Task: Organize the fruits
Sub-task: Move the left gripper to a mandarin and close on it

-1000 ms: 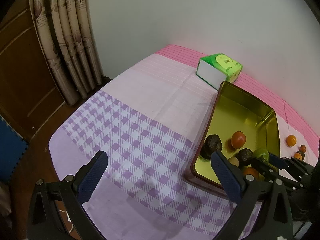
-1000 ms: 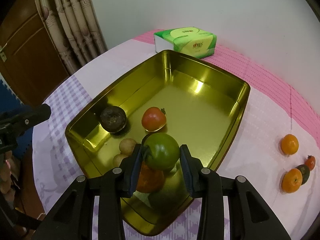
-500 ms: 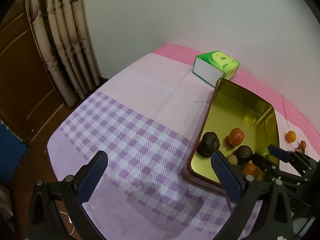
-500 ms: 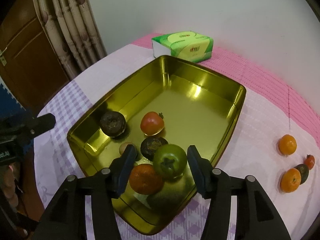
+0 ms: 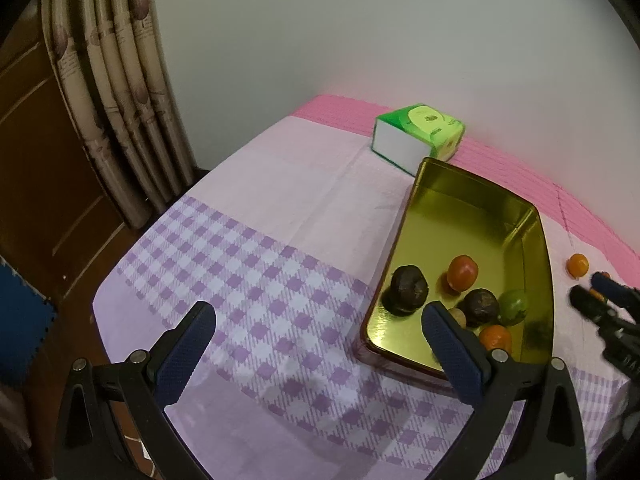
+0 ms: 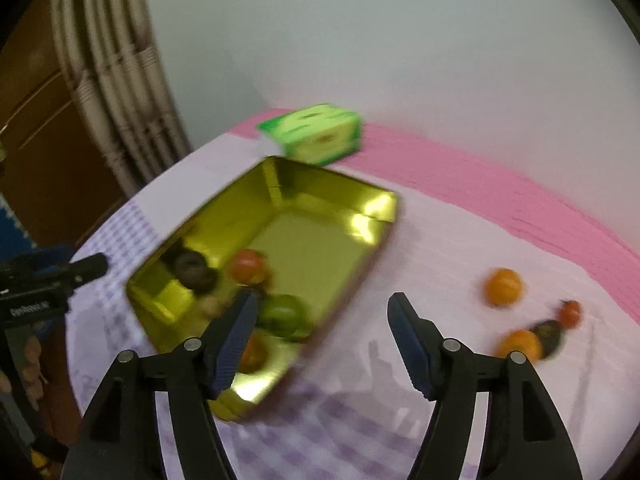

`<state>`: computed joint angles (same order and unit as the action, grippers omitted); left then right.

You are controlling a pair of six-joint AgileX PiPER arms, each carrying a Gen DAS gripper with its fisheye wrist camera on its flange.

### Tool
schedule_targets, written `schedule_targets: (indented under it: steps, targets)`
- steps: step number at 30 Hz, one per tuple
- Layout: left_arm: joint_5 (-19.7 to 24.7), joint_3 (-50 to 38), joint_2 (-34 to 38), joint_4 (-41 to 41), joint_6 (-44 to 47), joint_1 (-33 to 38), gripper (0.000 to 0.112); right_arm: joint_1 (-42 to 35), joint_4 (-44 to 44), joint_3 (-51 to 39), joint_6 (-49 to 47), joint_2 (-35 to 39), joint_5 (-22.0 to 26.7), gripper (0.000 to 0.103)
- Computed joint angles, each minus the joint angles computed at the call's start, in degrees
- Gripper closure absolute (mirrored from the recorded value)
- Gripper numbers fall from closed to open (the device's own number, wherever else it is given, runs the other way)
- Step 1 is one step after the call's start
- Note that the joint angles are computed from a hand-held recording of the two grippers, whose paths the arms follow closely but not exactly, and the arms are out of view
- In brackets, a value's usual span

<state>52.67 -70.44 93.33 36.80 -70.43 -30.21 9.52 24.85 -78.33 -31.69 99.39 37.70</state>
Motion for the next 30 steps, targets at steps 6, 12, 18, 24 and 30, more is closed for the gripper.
schedule_targets:
  steps: [6, 12, 18, 24, 30]
  targets:
    - [-0.98, -0.45, 0.84, 2.34, -0.46, -2.43, 0.01, -9.81, -1.34, 1.38, -0.43, -0.14, -2.03, 0.024]
    - [0.06, -1.86, 2.63, 7.7, -1.32, -7.33, 0.01, -19.05, -2.86, 1.01, 0.22, 3.07, -4.82, 0.021]
    - [-0.95, -4.94, 4.21, 6.81, -0.62, -11.02, 0.01, -25.34, -3.94, -2.05, -0.51, 8.16, -4.84, 0.021]
    - [1.44, -16.01, 10.48, 4.66, 6.81, -14.36, 0.01, -28.35, -4.1, -7.1, -2.98, 13.24, -2.66, 0.021]
    - [2.78, -30.57, 20.31, -1.62, 16.65, -15.83, 0.01, -29.37, -5.56, -11.13, -2.94, 16.57, -1.13, 0.016]
